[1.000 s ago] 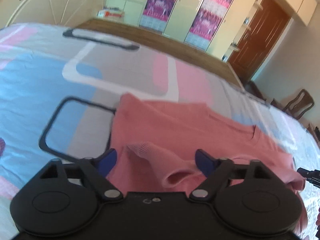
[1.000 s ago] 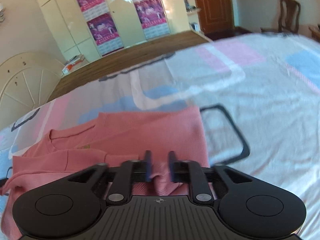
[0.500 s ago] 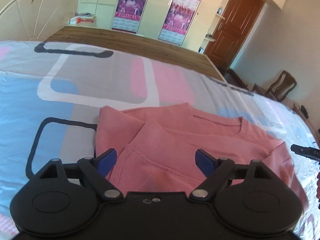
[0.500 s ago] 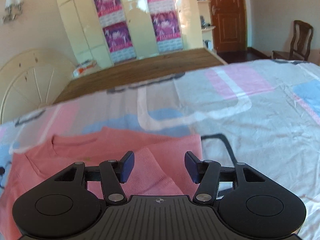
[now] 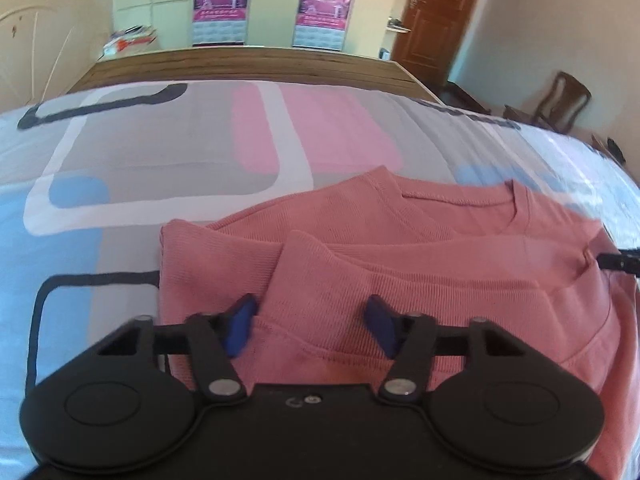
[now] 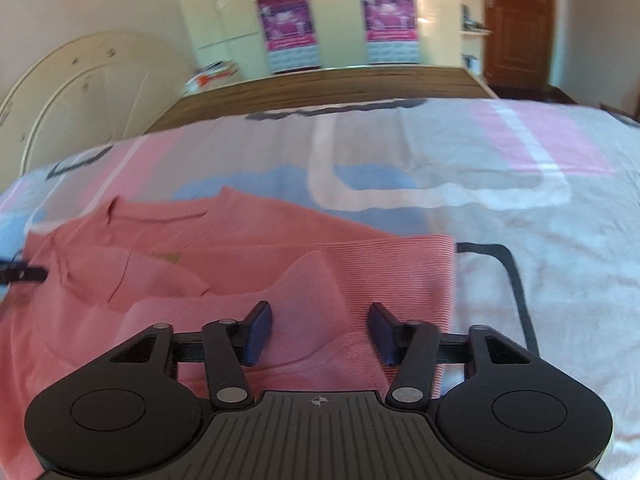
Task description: Fold small clothes
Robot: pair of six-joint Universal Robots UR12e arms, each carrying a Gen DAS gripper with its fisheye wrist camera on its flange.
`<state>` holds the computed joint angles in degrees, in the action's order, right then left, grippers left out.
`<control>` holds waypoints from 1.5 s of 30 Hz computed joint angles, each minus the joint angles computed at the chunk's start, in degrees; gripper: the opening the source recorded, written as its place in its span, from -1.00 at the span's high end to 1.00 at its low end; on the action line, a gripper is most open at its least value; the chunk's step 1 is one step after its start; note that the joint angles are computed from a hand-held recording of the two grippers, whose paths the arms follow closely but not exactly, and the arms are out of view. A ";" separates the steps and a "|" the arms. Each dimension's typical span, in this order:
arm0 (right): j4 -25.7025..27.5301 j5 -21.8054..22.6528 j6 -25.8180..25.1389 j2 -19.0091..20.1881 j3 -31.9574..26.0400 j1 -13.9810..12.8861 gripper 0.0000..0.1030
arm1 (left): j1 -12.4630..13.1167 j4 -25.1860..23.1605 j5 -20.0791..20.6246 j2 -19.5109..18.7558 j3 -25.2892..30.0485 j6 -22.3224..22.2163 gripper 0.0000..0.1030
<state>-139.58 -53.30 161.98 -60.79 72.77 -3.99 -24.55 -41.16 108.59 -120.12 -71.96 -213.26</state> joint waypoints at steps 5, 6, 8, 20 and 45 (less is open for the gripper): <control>0.87 -0.08 -4.58 -0.57 0.50 0.35 0.80 | 0.05 3.67 -0.14 1.03 -1.89 0.93 0.74; 0.69 0.65 -4.83 -0.79 0.83 0.20 0.80 | -0.02 4.36 -0.19 1.23 -2.20 1.36 0.76; -0.98 1.62 -4.77 -1.29 1.85 -0.02 0.82 | -0.21 5.66 0.10 1.45 -2.50 2.48 0.77; -23.91 -2.42 14.29 -1.95 4.02 -0.67 0.86 | -2.46 15.46 18.56 -0.16 -0.38 -3.38 0.78; -19.08 -10.09 12.47 -1.07 3.47 1.36 0.83 | -4.08 2.52 21.13 0.87 -1.38 -7.07 -0.06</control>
<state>-158.66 -63.39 174.45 -61.87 76.23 -2.63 -28.63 -38.64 129.73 -119.25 -73.34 -220.33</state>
